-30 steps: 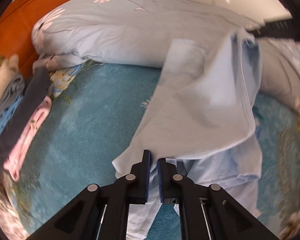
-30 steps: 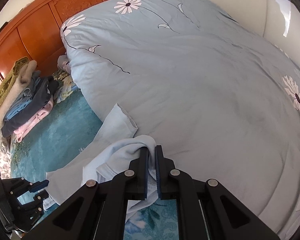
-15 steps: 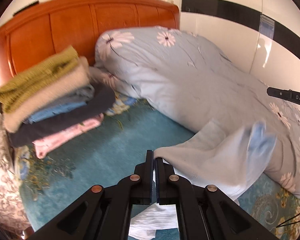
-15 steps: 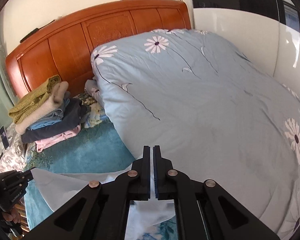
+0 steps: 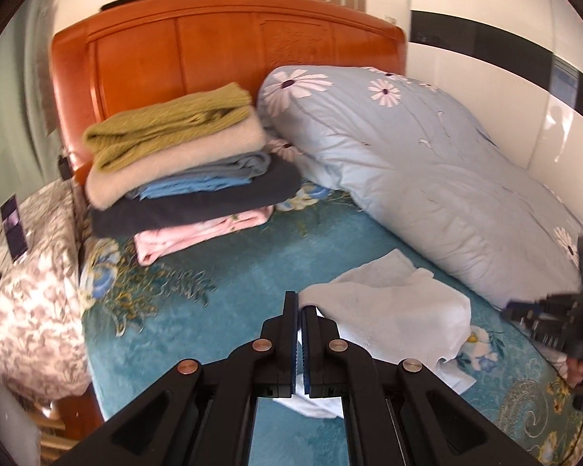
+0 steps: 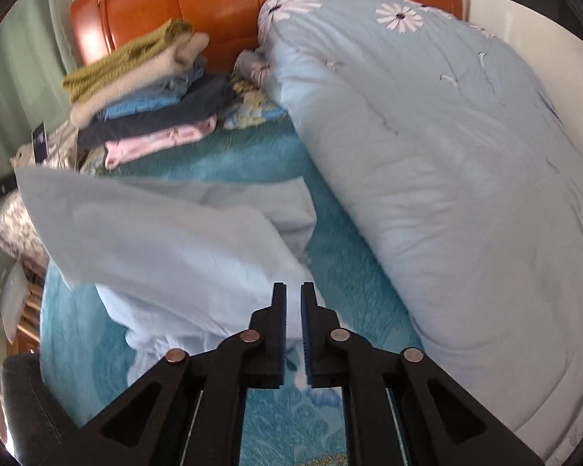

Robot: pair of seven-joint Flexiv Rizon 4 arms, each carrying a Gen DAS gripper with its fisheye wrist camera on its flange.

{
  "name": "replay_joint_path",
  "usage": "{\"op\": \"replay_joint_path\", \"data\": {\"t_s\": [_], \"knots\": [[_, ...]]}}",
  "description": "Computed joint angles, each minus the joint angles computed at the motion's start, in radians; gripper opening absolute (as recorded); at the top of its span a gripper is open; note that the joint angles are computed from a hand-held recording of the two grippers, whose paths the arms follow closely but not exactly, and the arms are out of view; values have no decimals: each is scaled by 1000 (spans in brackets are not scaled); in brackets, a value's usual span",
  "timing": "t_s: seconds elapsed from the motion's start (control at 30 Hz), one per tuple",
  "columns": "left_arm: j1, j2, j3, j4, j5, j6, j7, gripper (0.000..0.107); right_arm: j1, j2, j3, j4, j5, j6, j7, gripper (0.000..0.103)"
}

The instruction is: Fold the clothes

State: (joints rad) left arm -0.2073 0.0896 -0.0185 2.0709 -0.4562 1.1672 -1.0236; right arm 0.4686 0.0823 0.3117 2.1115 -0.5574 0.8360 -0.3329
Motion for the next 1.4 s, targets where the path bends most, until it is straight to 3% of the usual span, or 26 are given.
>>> {"op": "replay_joint_path", "data": {"t_s": [0.07, 0.2, 0.37, 0.5, 0.67, 0.83, 0.93, 0.97, 1.0, 1.03, 1.2, 1.33, 1.37, 1.4], "knots": [[14, 4, 13, 11, 3, -6, -27, 2, 12, -27, 6, 18, 23, 5, -30, 34], [45, -3, 30, 21, -1, -25, -71, 2, 37, -91, 2, 32, 29, 38, -83, 41], [70, -16, 38, 44, -9, -37, -106, 2, 51, -173, -37, -4, -69, 130, -140, 46], [82, -33, 38, 56, -19, -33, -107, 2, 70, -235, -61, -48, -126, 121, -257, 47], [98, -62, 36, 58, -32, -38, -126, 2, 75, -285, -52, -89, -35, 133, -461, 50], [110, -88, 30, 54, -35, -47, -144, 2, 97, -310, -74, -102, -41, 125, -487, 51], [113, -92, 27, 57, -46, -45, -142, 2, 104, -312, -88, -111, -40, 105, -444, 48], [114, -92, 27, 58, -45, -46, -141, 2, 103, -309, -89, -114, -29, 109, -426, 32], [114, -92, 27, 59, -44, -47, -141, 2, 101, -306, -89, -117, -19, 113, -407, 8], [114, -91, 26, 60, -46, -46, -140, 2, 102, -301, -93, -118, -23, 113, -378, 2], [108, -76, 23, 63, -56, -45, -134, 2, 89, -260, -98, -129, -37, 120, -287, 0], [97, -62, 22, 65, -63, -41, -133, 2, 78, -253, -69, -148, 21, 85, -376, 1], [95, -60, 22, 67, -59, -41, -135, 2, 77, -255, -62, -144, 34, 84, -407, 6], [94, -59, 22, 68, -55, -41, -137, 2, 77, -256, -56, -141, 48, 81, -438, 17]]}}
